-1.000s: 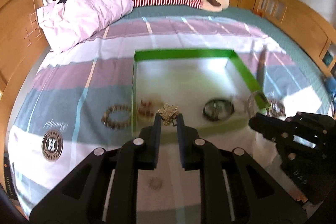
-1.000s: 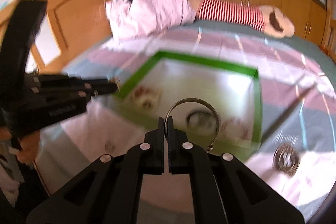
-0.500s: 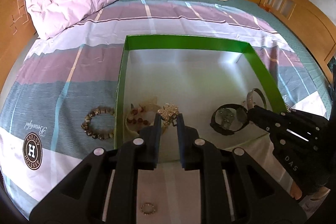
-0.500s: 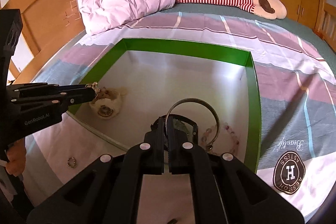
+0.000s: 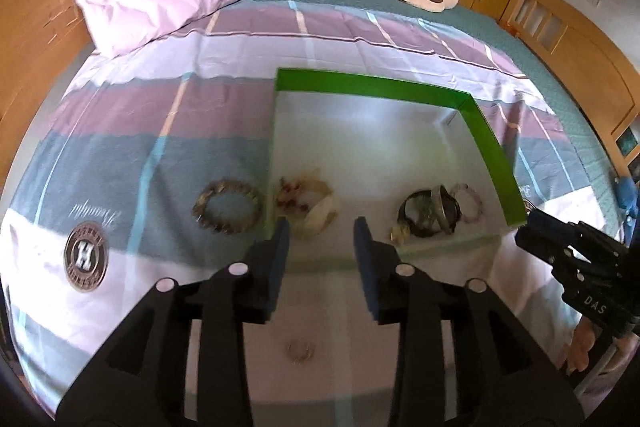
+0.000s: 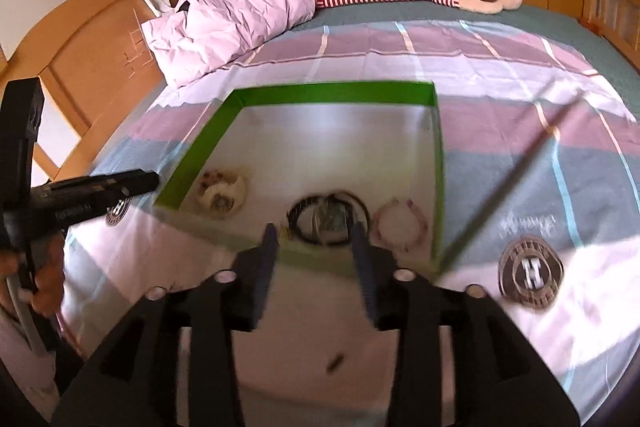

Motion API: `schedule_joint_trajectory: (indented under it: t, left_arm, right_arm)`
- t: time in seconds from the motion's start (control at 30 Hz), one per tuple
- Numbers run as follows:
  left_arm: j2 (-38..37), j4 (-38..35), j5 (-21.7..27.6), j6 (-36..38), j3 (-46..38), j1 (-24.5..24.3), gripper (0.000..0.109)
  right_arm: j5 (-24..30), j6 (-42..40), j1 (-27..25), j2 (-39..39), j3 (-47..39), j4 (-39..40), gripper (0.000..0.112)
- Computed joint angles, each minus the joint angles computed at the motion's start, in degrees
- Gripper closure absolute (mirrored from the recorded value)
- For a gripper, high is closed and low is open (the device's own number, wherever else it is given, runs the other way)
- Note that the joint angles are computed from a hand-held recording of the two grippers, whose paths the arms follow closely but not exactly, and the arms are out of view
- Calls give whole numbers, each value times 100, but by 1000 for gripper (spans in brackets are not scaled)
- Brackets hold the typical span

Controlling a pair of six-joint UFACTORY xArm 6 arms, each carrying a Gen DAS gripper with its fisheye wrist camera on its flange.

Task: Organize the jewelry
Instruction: 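Move back to the bed and grasp the small gold ring with the left gripper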

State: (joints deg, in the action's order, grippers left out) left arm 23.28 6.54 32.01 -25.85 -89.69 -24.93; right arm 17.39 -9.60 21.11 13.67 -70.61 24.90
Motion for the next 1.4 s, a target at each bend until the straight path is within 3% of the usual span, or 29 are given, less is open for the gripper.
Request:
schedule_joint_trajectory:
  t: [0.1, 0.27, 0.57, 0.9, 1.23, 1.4]
  left_arm:
    - [-560, 42, -141, -84, 845, 12, 63]
    - [-931, 310, 94, -526, 1722, -63, 62]
    - [-841, -329, 250, -315, 1707, 138, 60]
    - [-925, -1107, 345, -645, 1844, 640, 56]
    - [-745, -571, 484, -906, 1616, 510, 56]
    - [-661, -182, 489, -934, 1525, 348, 56]
  right_arm:
    - [74, 453, 16, -248, 521, -545, 63]
    - [646, 919, 126, 46, 422, -1150, 63]
    - [1054, 1382, 259, 365, 207, -1957, 63]
    - [1140, 1581, 182, 405, 182, -1860, 63]
    - [1160, 1553, 166, 461, 73, -1863, 63]
    - [1069, 1841, 220, 497, 85, -2233, 63]
